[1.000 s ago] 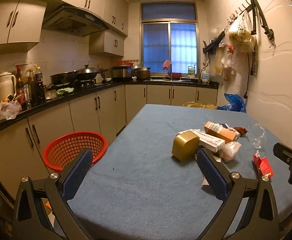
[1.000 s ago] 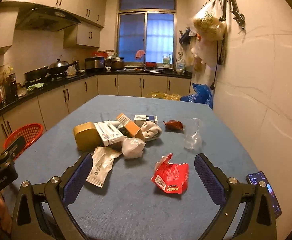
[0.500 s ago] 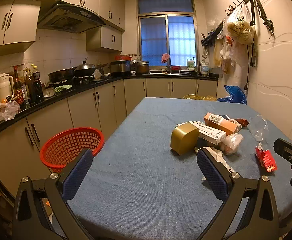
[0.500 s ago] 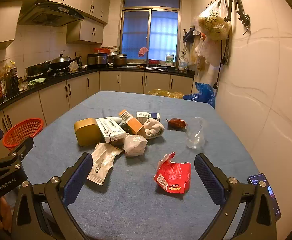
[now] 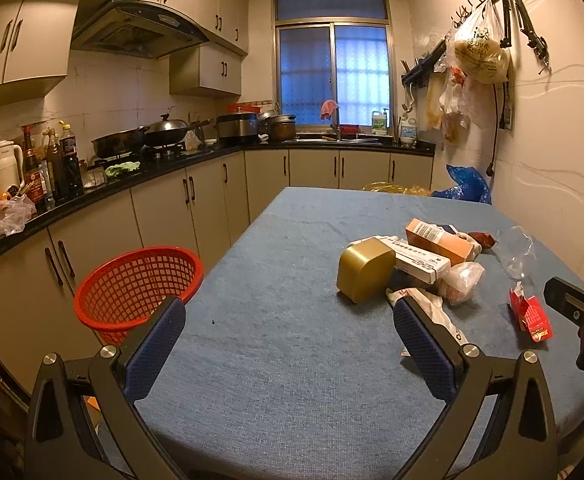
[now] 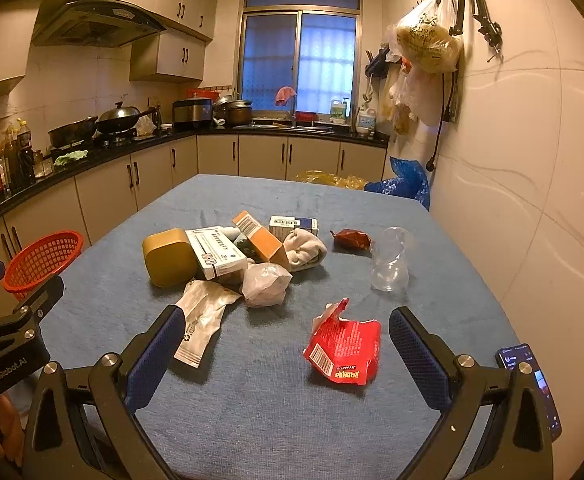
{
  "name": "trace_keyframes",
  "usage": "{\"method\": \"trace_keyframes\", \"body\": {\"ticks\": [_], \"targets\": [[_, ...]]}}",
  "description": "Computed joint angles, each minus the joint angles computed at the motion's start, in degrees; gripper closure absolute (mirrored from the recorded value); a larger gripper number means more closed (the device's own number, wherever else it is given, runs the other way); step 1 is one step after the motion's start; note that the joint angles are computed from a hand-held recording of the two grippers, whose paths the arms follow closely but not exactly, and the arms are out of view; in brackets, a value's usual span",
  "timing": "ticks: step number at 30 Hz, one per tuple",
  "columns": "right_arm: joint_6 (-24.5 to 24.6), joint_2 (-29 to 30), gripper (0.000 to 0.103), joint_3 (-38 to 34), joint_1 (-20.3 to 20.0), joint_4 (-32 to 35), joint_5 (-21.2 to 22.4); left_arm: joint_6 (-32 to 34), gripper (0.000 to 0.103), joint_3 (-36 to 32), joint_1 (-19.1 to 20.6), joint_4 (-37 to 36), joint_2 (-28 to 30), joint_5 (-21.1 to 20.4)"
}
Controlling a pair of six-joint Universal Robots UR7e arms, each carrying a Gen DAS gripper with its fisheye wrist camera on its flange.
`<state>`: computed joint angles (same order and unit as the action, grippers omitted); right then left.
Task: Collect trash
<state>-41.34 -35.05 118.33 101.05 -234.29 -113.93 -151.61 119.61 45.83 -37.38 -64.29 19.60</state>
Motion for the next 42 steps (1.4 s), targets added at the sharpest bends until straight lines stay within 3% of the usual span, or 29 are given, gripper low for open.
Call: {"method": "trace_keyframes", "body": {"ticks": [27,34,39,42], "targets": [[1.1,-0.8,0.0,-0.39,-0.53,3.25,0.55,-1.6,0.0,-1.5,0.51,3.0,1.1,0.16],[6.43,-5.38,0.0,0.48,-3.98,9.23,3.36,-11.8,0.0,-8.51,2.16,19.07,4.13,4.5],[11.87,-9.71,0.004,0.6,-6.65,17.96,7.28,-22.62,0.0,-16.76,4.51,36.73,8.0,12.1],[14.29,-11.16,0.011,0.09,-7.87,21.39,8.29,-25.48,0.001,-21.4,5.63,43.78,10.93,15.48]]}}
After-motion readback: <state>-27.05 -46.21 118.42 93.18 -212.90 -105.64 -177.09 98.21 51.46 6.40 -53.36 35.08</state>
